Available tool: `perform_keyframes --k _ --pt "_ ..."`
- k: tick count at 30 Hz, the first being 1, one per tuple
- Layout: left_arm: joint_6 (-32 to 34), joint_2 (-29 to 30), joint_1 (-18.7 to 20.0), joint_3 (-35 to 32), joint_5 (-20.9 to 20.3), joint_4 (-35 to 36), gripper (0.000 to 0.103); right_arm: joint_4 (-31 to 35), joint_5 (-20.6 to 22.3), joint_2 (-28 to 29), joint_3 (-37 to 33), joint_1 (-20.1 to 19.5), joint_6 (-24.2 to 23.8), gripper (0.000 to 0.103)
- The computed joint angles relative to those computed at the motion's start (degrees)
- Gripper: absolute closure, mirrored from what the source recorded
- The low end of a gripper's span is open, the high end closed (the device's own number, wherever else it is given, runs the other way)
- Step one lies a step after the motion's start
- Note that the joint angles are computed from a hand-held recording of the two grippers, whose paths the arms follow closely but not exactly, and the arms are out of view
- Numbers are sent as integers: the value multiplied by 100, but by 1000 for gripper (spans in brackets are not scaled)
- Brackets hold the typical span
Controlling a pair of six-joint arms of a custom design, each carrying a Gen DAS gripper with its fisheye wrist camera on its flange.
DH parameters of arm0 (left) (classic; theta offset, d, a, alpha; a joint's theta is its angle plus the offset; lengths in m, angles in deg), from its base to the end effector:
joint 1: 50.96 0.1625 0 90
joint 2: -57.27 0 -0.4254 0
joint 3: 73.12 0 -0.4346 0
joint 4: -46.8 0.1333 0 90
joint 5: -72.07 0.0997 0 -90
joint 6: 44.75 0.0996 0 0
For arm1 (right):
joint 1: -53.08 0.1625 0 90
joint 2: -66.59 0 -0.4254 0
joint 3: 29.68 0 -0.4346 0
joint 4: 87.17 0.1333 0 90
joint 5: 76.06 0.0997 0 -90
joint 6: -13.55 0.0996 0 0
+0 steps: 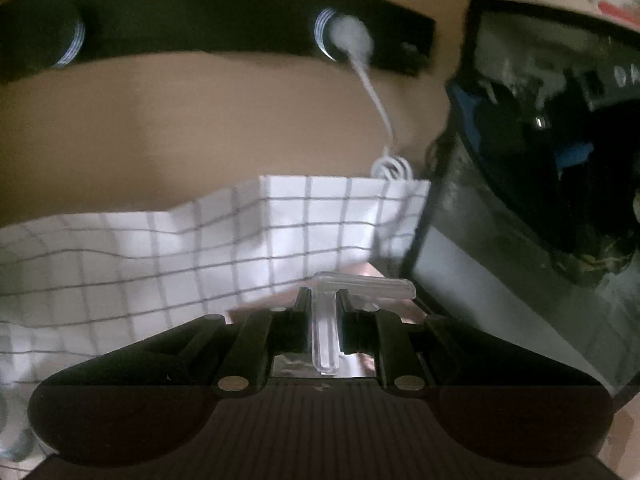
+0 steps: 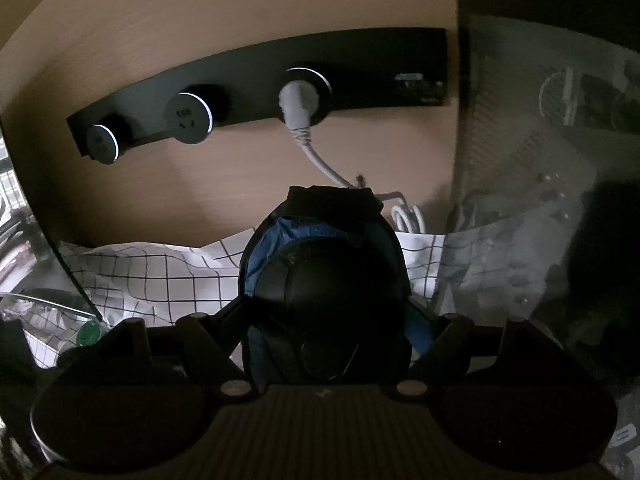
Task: Organize soft objects
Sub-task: 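Carry both items into the pink box and open both tools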
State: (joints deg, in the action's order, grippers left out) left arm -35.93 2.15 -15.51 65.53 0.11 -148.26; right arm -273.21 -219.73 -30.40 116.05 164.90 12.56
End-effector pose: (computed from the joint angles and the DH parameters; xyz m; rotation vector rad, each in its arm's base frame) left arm -0.2467 -0.3772 0.0281 1.4582 2.5301 -0.6914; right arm 0.1778 -0.3013 0.2913 -0.0413 -2.1766 1.1098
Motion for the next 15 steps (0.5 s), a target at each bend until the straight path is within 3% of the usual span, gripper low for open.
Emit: perform_keyframes --k 5,9,12,15 --pt "-105 449 -132 -153 -39 -195 88 -286 -12 87 90 105 -280 23" --pt "-180 800 128 -388 -559 -447 87 -463 37 216 66 104 -365 23" --pt "-406 889 340 -625 -715 222 86 -420 129 204 62 -6 -209 23" --pt "-672 944 464 -657 -696 337 86 -337 205 198 69 -147 -61 23"
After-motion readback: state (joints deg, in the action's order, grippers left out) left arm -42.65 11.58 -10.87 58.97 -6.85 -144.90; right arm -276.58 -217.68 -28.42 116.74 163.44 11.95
